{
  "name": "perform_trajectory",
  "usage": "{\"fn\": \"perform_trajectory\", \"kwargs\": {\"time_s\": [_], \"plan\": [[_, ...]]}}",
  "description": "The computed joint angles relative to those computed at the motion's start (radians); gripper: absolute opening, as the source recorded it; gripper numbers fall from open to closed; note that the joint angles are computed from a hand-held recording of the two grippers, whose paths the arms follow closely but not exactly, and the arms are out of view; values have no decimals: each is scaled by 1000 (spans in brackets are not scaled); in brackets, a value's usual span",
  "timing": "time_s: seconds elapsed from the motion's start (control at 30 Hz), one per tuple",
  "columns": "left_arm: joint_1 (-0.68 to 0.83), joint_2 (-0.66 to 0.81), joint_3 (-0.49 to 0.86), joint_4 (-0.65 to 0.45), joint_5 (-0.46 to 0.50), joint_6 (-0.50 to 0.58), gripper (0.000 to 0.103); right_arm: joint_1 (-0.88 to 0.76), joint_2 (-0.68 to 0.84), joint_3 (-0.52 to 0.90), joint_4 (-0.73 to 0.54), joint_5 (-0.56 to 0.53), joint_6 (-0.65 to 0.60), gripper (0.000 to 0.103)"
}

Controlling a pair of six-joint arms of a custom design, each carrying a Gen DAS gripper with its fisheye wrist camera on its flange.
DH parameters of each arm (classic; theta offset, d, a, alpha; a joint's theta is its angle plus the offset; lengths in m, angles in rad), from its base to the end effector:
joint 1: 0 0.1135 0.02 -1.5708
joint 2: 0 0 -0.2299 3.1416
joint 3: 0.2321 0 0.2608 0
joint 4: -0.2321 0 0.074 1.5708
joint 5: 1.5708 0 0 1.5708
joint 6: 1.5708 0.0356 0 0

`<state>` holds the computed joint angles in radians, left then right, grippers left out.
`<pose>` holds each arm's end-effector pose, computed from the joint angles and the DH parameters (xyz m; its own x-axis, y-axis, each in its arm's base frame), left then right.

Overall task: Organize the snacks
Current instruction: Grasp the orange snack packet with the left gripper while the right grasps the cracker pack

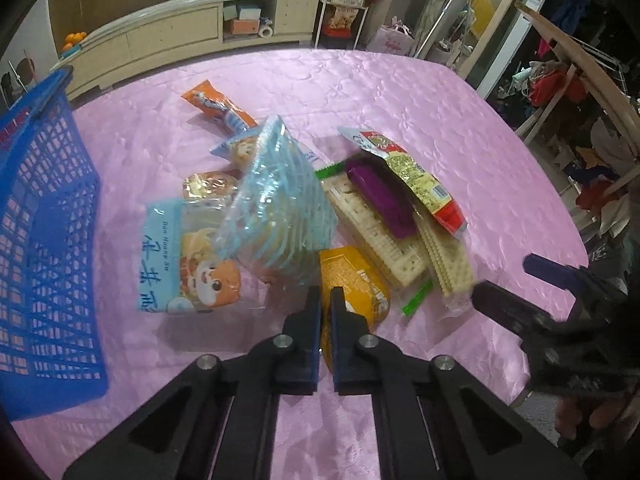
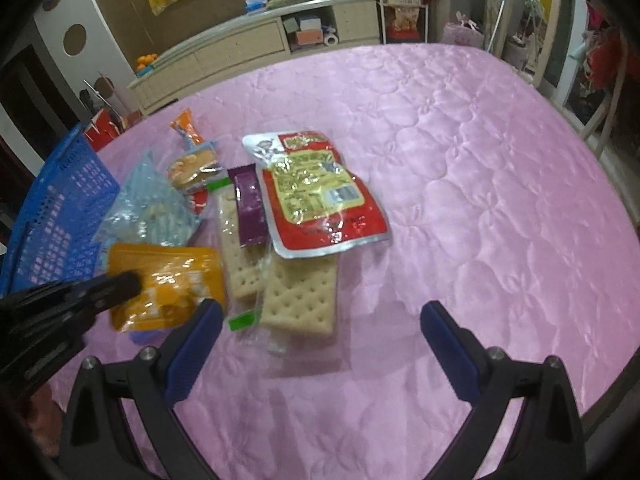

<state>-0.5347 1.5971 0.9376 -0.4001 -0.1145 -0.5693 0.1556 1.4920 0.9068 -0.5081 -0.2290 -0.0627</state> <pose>0.2747 -0.1580 0.1398 -0.8790 -0.1018 -0.4658 -0.0186 0.9835 -0.1798 0.2917 0.0539 0.1560 -0.8598 -0.1966 -0.4713 -0.3085 0.9355 0.1724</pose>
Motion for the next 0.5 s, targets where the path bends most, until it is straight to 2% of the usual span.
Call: {"fn": "perform_trajectory", "kwargs": {"time_s": [0.2, 0.33, 0.4, 0.5], "plan": [[7, -77, -55, -8, -25, 10, 3, 25, 107, 59, 14, -5, 38, 98], [6, -136, -87, -40, -60, 11, 1, 46, 154, 87, 3, 8, 36, 82], [0, -167, -101, -53, -94, 13, 1, 64, 157, 80, 18, 31, 32, 78], [-4, -188, -116, -61, -106, 17, 1, 67, 153, 66, 33, 9, 40, 57]]}}
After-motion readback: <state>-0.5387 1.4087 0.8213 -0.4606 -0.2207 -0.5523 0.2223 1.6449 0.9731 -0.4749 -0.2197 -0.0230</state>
